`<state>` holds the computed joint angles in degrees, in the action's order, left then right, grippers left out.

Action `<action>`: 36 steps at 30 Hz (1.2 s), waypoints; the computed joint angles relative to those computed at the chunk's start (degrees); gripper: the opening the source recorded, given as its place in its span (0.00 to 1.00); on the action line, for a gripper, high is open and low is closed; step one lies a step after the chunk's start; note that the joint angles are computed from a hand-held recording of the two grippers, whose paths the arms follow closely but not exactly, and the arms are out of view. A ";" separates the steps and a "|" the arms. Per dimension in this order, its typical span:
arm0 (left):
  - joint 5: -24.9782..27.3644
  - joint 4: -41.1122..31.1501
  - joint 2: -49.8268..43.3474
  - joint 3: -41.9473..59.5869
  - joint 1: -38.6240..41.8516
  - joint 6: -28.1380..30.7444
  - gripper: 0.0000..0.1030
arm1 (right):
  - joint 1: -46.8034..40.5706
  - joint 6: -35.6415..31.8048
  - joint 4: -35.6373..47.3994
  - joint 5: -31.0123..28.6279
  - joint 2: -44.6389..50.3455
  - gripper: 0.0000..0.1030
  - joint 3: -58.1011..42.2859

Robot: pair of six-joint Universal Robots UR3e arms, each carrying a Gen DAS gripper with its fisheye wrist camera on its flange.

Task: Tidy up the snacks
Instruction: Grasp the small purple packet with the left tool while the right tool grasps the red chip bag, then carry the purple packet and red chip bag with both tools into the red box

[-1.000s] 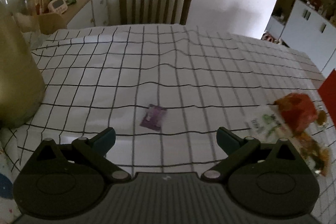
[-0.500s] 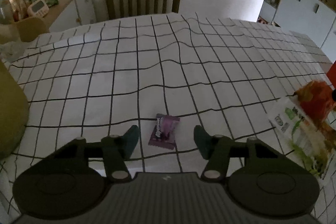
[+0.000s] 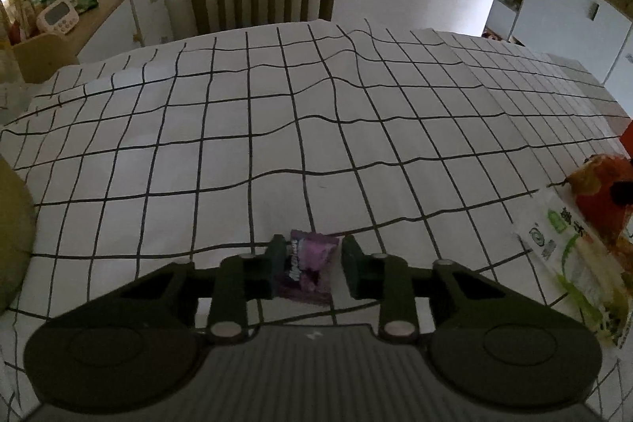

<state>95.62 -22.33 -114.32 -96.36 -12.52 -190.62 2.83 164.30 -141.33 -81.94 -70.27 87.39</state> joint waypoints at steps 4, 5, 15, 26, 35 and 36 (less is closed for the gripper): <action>1.03 0.34 0.50 -0.82 -0.50 -1.63 0.21 | 0.45 0.23 -0.44 -0.22 0.33 0.51 -0.09; 1.30 0.40 0.65 -1.07 -0.69 -2.11 0.20 | 0.43 0.28 -0.52 -0.13 0.28 0.50 -0.03; 3.97 -3.13 2.92 -0.59 -2.54 -6.97 0.18 | -2.02 0.38 -0.86 2.07 -4.46 0.45 3.51; 4.52 -9.79 6.53 2.87 -7.93 -12.20 0.18 | -9.05 -3.44 3.14 8.11 -17.84 0.42 12.14; 4.24 -17.52 5.58 11.64 -15.09 -15.86 0.18 | -19.02 -9.99 13.01 15.04 -30.40 0.42 16.19; 4.37 -18.64 5.16 13.12 -15.92 -16.24 0.18 | -20.47 -10.94 14.57 15.96 -31.75 0.42 16.33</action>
<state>99.99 -40.97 -109.16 -83.23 -28.44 -206.87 -17.64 153.36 -126.76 -65.98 -102.02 103.72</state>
